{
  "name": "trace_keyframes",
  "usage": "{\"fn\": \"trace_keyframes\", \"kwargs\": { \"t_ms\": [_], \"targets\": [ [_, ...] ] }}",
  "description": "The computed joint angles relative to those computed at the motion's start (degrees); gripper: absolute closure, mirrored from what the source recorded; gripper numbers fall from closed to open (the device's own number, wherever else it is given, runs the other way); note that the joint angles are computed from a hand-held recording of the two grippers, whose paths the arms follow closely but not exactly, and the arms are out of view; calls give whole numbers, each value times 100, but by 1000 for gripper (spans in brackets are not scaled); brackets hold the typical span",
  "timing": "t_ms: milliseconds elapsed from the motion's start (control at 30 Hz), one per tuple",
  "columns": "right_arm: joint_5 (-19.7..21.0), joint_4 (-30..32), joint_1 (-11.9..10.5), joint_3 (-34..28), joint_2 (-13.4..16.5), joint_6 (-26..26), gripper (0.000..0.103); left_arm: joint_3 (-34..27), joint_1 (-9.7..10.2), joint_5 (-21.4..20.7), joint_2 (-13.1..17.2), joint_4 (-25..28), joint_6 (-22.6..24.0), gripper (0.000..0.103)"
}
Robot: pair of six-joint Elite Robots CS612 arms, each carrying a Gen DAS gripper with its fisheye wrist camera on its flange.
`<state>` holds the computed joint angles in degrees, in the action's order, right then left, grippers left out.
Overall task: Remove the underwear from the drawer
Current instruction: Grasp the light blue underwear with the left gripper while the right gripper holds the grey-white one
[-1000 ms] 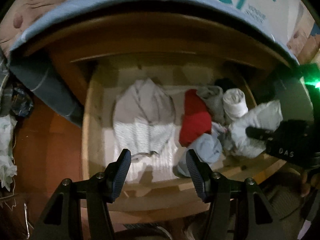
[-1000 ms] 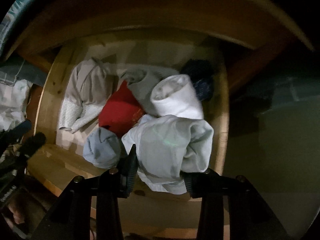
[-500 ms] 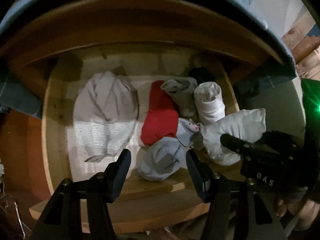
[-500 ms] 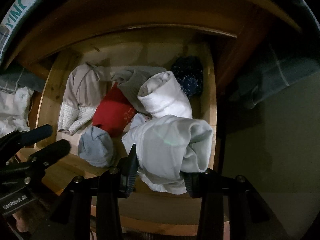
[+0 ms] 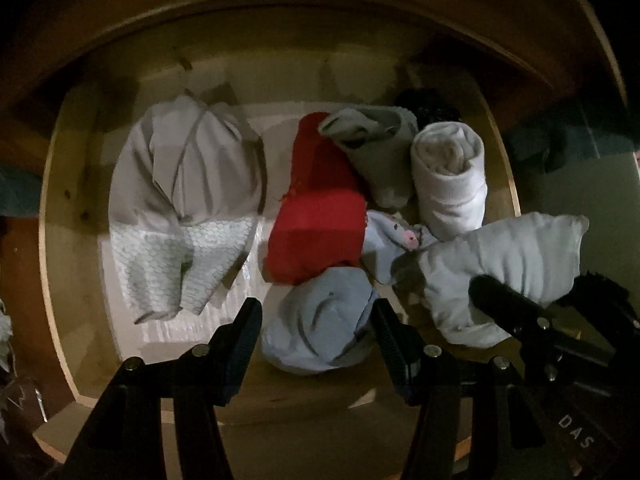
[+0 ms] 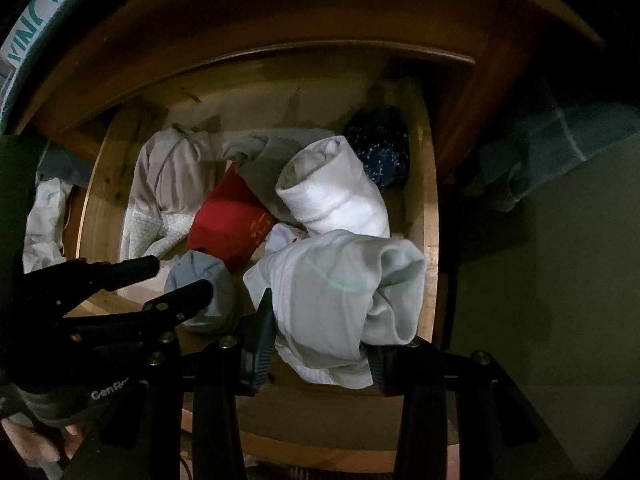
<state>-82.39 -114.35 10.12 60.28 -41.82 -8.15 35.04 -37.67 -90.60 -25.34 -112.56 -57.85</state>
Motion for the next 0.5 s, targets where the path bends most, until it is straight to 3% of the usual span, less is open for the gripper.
{"fn": "trace_keyframes", "kwargs": {
  "t_ms": [133, 167, 200, 233, 500],
  "targets": [
    [40, 32, -5, -14, 9, 13, 66, 211, -1, 49, -67, -280, 8, 45],
    [37, 37, -4, -23, 15, 23, 66, 279, 0, 47, -95, -354, 7, 49],
    [39, 47, -3, -29, 18, 10, 66, 402, -2, 29, -146, -508, 26, 65],
    [38, 56, -3, -40, 24, -3, 66, 505, 4, -28, -181, -716, 36, 70],
    [13, 62, 1, -46, 19, 0, 66, 819, -53, 227, -397, -808, -44, 81]
  ]
}}
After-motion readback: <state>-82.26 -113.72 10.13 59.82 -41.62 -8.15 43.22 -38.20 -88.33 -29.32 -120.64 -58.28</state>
